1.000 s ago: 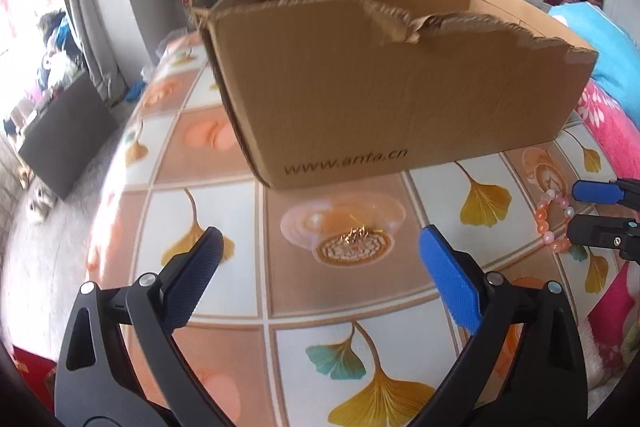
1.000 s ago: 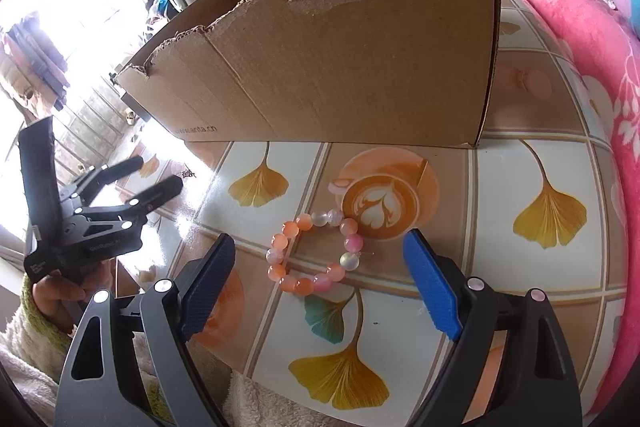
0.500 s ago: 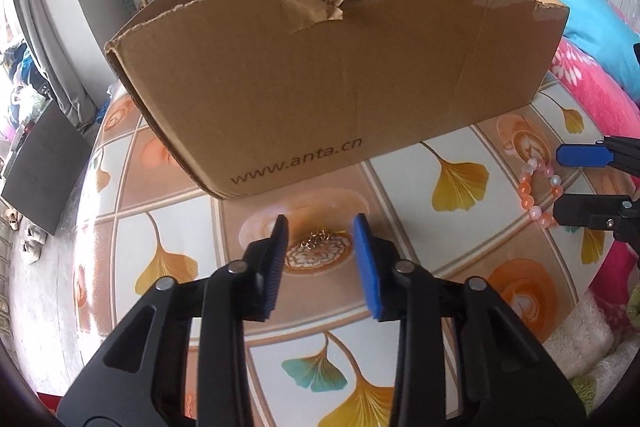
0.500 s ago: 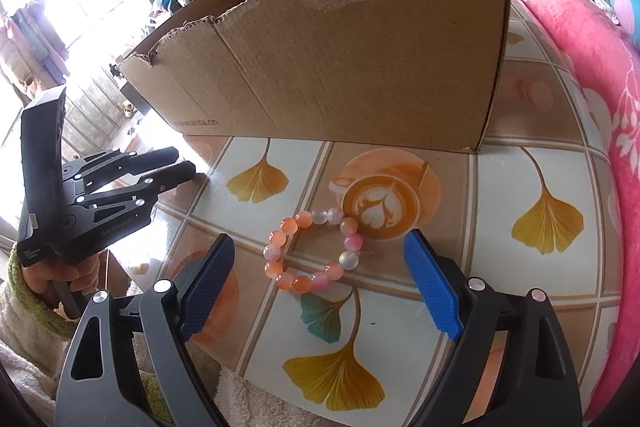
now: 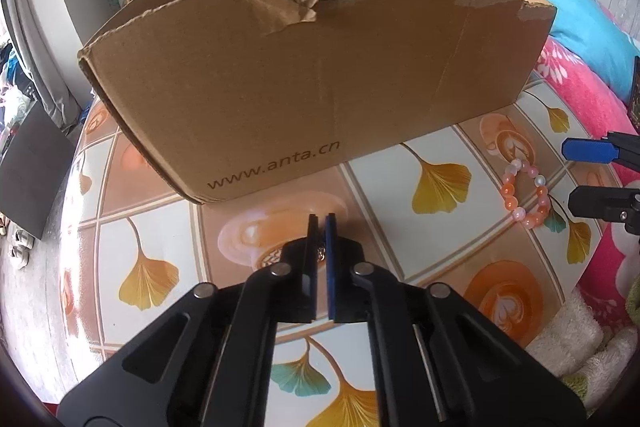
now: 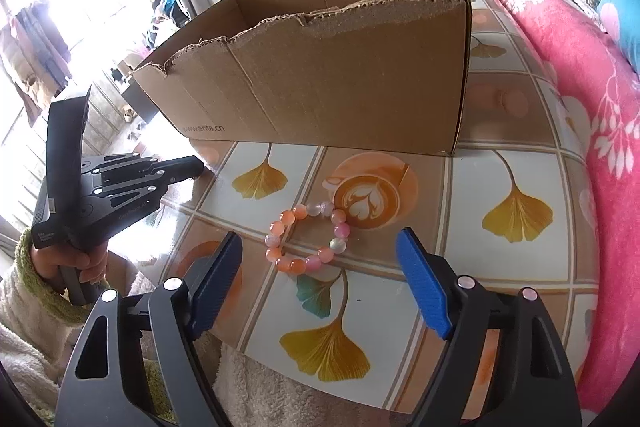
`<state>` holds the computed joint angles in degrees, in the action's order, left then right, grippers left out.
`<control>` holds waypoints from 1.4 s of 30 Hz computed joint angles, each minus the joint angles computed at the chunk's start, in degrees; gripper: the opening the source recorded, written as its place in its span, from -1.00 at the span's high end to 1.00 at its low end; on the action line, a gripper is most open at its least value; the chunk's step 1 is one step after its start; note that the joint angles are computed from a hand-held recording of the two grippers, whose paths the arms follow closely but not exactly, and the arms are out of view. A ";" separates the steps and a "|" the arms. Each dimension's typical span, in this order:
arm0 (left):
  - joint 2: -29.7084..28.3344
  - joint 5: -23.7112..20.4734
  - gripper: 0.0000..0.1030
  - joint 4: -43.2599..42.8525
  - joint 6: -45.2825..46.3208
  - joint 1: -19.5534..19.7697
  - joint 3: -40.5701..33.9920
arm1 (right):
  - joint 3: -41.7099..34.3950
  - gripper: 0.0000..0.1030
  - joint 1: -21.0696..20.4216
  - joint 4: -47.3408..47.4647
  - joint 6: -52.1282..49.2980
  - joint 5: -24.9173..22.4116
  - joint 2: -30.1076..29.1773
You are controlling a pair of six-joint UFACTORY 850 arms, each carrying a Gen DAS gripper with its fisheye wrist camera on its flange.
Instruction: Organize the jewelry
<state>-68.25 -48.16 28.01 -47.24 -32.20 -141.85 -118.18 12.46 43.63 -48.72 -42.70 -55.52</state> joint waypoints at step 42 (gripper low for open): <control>16.83 14.16 0.96 21.34 -21.89 -2.86 25.19 | 3.65 0.81 4.70 -20.46 0.94 11.35 6.46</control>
<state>-51.42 -34.00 49.35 -69.13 -35.06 -116.66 -114.53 17.16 23.17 -47.79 -31.35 -49.06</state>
